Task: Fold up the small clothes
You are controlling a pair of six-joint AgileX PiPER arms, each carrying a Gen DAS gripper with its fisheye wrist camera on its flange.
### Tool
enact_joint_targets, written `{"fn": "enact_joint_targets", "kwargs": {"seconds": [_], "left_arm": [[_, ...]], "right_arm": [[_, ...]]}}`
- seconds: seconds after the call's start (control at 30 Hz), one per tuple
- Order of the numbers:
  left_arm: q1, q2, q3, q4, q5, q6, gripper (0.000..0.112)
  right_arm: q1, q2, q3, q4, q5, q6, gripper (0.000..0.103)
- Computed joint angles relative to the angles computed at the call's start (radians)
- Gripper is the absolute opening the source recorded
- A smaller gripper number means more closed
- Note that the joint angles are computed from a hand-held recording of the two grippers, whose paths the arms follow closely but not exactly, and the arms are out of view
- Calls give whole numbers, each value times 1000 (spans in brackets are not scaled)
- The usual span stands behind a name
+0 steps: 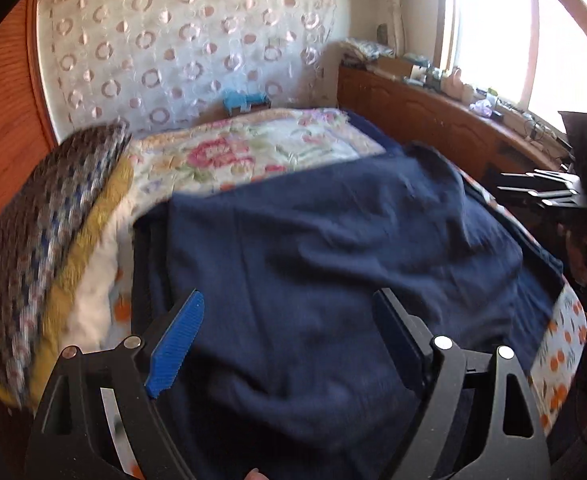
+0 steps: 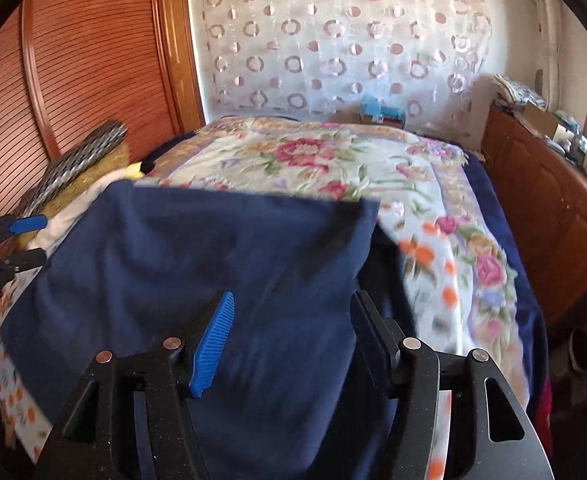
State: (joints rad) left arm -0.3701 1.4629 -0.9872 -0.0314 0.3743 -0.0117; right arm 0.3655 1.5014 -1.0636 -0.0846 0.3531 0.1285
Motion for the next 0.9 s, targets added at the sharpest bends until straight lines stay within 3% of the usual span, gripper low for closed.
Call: {"fn": "enact_joint_targets", "kwargs": {"seconds": [0.07, 0.17, 0.27, 0.4, 0.53, 0.7, 0.83, 0.9], "left_arm": [[-11, -43, 58, -1, -11, -22, 86], [-34, -109, 140, 56, -18, -109, 86], [-14, -149, 201, -110, -24, 28, 78], [-28, -166, 242, -120, -36, 7, 67], [-57, -153, 260, -8, -66, -134, 61], [-67, -109, 243, 59, -62, -236, 58], [-79, -63, 224, 113, -51, -299, 57], [-82, -46, 220, 139, -60, -328, 57]], "right_arm": [[23, -55, 74, -5, -7, 36, 62], [82, -131, 151, -153, 16, 233, 62], [126, -189, 227, -197, 17, 333, 62], [160, -204, 268, -222, 1, 414, 62], [191, -208, 284, -296, 5, 515, 62], [194, -201, 301, -199, -22, 461, 62], [233, -162, 298, -322, -42, 582, 62], [261, -144, 286, -421, -22, 669, 52]]}}
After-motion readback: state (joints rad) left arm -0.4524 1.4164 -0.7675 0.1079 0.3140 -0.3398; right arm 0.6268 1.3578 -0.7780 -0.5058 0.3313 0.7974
